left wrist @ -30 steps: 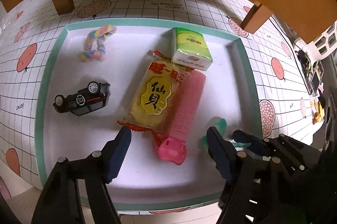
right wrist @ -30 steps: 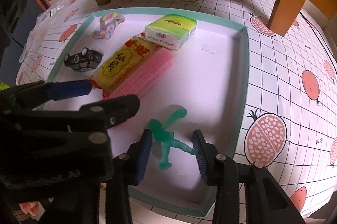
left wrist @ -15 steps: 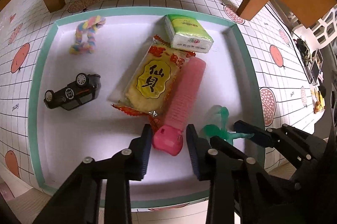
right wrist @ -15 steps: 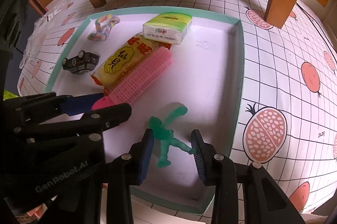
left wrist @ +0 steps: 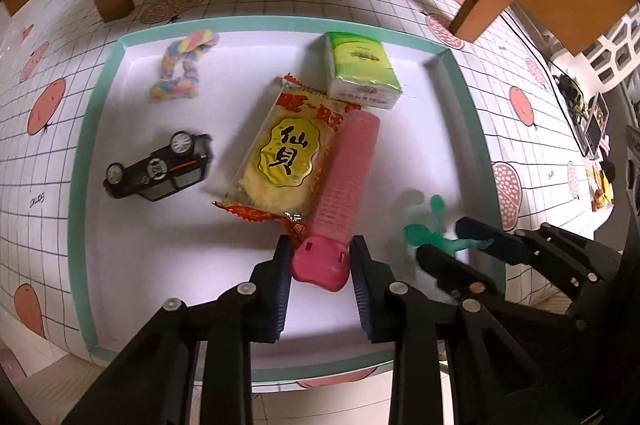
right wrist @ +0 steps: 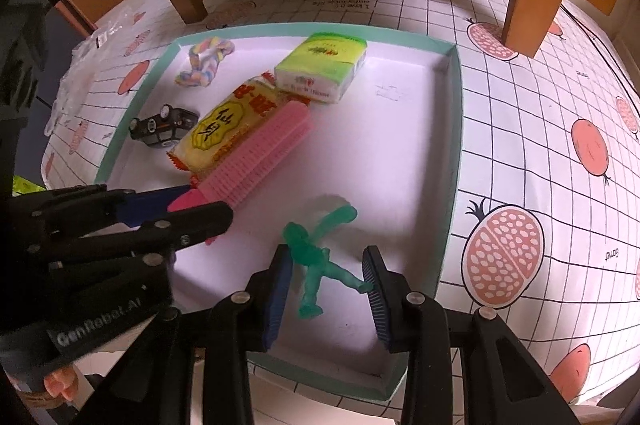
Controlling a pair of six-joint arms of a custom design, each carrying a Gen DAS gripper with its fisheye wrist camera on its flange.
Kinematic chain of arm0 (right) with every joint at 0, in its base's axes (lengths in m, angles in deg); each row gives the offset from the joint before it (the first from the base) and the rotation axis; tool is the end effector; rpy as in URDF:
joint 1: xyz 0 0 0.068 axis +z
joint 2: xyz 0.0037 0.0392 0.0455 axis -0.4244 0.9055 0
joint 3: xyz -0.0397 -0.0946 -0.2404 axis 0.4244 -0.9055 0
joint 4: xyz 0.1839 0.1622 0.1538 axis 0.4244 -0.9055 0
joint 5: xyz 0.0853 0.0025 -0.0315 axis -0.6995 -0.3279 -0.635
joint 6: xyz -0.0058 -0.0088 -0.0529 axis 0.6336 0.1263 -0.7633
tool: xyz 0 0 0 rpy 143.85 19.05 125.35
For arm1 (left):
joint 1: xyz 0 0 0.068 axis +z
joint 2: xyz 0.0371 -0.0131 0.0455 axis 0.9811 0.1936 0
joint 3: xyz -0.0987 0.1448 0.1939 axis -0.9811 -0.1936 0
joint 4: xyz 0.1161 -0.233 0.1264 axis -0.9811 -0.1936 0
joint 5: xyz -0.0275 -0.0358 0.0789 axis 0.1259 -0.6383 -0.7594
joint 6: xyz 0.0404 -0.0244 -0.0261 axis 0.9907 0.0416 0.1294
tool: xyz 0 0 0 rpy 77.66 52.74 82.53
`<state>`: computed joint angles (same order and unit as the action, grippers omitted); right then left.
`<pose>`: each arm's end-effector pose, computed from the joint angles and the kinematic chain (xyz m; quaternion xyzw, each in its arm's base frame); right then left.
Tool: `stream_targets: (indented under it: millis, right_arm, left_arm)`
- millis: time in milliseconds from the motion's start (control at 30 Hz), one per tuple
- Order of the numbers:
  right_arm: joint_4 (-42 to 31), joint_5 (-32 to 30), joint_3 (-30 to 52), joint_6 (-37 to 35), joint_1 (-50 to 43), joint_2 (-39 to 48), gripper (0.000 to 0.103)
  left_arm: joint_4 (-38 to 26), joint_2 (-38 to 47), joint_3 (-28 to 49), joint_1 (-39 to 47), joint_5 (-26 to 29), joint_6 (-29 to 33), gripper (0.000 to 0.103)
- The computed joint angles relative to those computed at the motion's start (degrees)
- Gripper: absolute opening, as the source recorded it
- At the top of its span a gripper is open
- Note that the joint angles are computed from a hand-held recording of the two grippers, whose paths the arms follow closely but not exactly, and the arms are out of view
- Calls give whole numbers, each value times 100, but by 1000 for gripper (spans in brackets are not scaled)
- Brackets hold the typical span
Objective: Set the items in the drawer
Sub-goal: 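Grasp the pink hair roller with the left tool while the right tool grasps the green toy figure, then lift the pink hair roller upright with the left tool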
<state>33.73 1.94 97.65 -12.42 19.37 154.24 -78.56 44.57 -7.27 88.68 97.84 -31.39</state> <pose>0.1995 0.1865 0.1468 0.1284 0.9768 0.0532 0.1626 0.2939 0.0389 0.1378 0.3000 0.9391 -0.1479 0.0790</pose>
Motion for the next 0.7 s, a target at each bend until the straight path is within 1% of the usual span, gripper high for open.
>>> stream_targets:
  millis: [167,233,333,600,700]
  right_arm:
    - [6,-11,-44,91,-40,-53,39]
    - [-12,-18,-3,113,-30,-6,39]
    - [-7,-17,8,123,-14,14,39]
    - [-36,16,-42,234,-69,-60,39]
    - [-46,32,-55,256,-90,-92,39]
  left_arm:
    - [-19,174,111,168,-21,-15,29]
    - [5,222,103,169,-123,-58,30]
    - [14,233,87,143,-112,-127,30]
    - [-161,116,-27,110,-152,70,30]
    - [-327,110,-14,122,-132,159,30]
